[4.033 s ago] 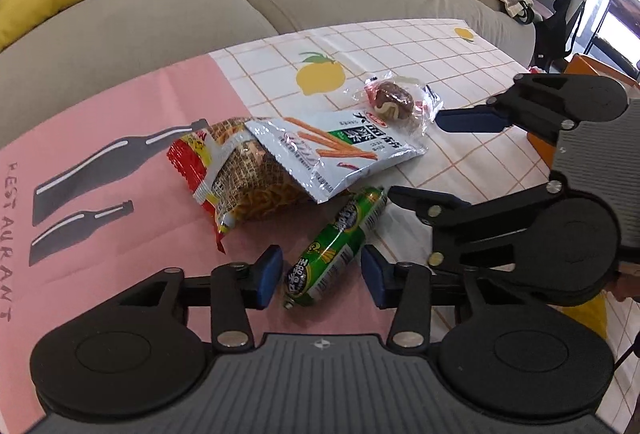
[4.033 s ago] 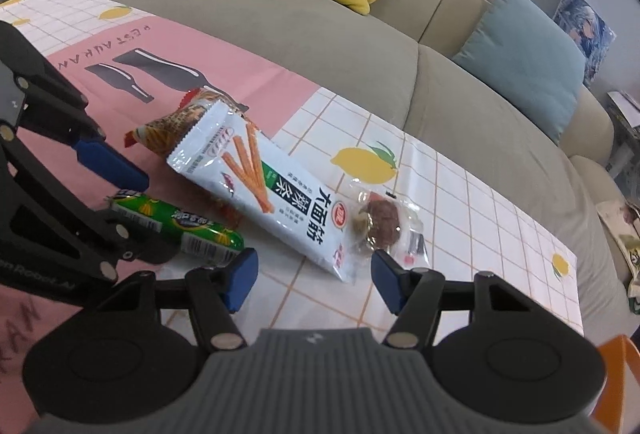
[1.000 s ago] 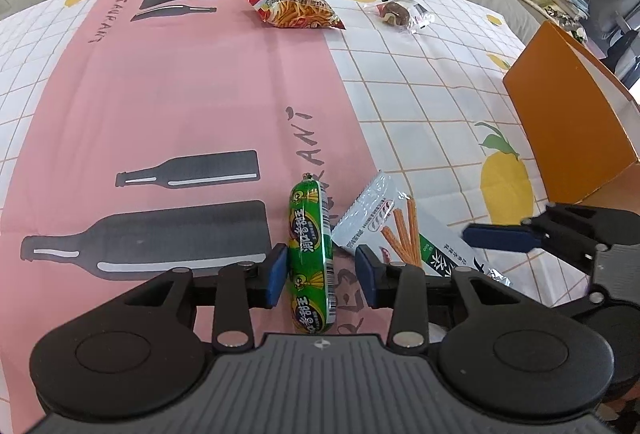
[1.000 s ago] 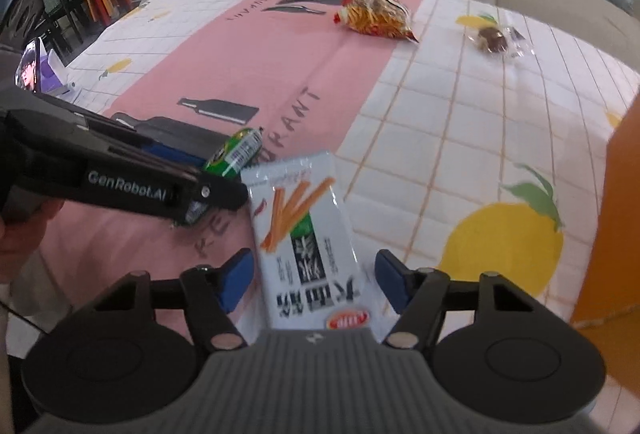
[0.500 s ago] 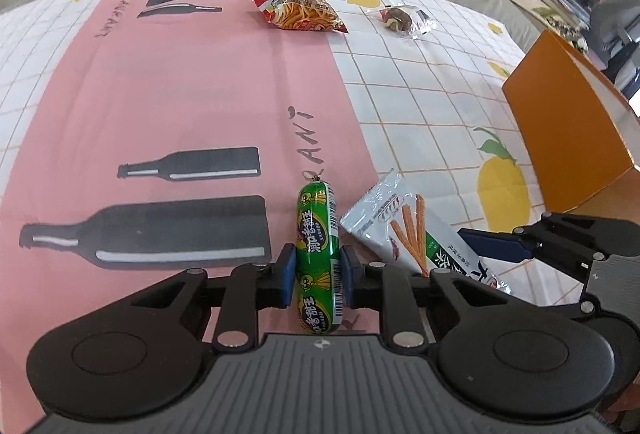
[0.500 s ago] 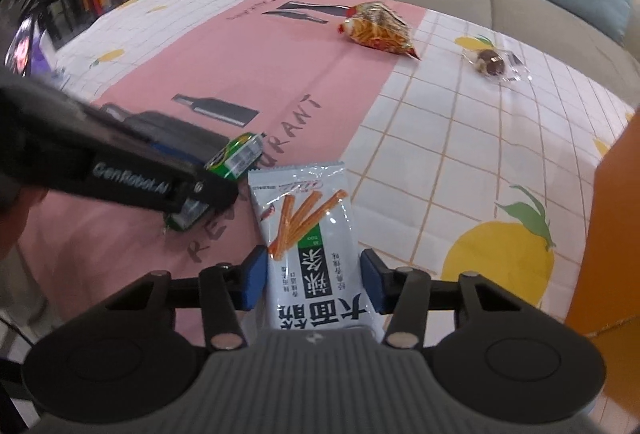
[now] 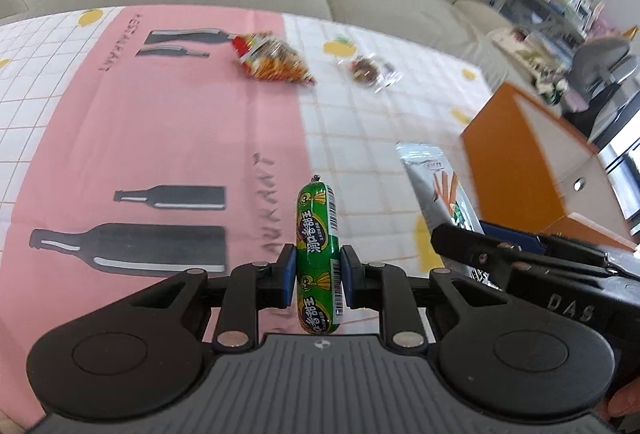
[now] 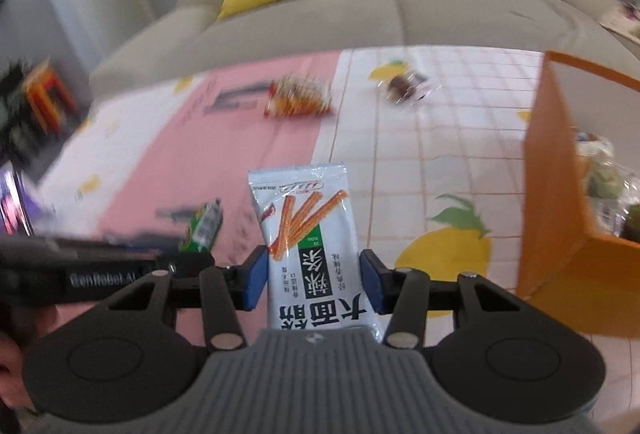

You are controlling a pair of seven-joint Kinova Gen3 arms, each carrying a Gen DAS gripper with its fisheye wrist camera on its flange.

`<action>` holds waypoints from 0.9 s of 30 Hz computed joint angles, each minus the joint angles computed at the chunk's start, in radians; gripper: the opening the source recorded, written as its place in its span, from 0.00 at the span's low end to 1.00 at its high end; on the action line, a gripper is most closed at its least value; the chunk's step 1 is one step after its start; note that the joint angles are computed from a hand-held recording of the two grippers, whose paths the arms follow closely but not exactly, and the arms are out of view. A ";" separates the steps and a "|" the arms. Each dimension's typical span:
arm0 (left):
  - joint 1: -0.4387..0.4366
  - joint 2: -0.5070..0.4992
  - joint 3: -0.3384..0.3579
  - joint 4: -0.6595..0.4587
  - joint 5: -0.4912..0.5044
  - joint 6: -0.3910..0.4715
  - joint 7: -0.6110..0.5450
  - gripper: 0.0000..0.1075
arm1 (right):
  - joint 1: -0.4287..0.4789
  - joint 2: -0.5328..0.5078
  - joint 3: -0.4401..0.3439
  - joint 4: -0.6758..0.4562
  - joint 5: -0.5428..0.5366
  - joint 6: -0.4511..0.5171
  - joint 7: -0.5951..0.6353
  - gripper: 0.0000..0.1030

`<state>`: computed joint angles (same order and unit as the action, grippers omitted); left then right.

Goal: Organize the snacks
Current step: 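Lift and carry the sausage and breadstick packet over the orange box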

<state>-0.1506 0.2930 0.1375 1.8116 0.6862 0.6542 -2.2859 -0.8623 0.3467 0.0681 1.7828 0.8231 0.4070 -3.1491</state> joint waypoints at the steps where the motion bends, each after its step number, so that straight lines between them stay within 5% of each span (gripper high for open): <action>1: -0.002 -0.007 0.004 0.000 0.010 0.007 -0.001 0.23 | -0.014 -0.017 0.015 0.013 0.011 0.000 -0.035 0.47; 10: 0.055 -0.056 0.014 -0.081 0.046 0.100 0.014 0.23 | 0.045 -0.192 -0.046 0.089 0.049 0.120 -0.146 0.47; 27: 0.291 0.146 0.118 -0.439 -0.056 0.166 0.064 0.23 | 0.375 -0.345 -0.138 0.127 -0.055 0.316 0.126 0.47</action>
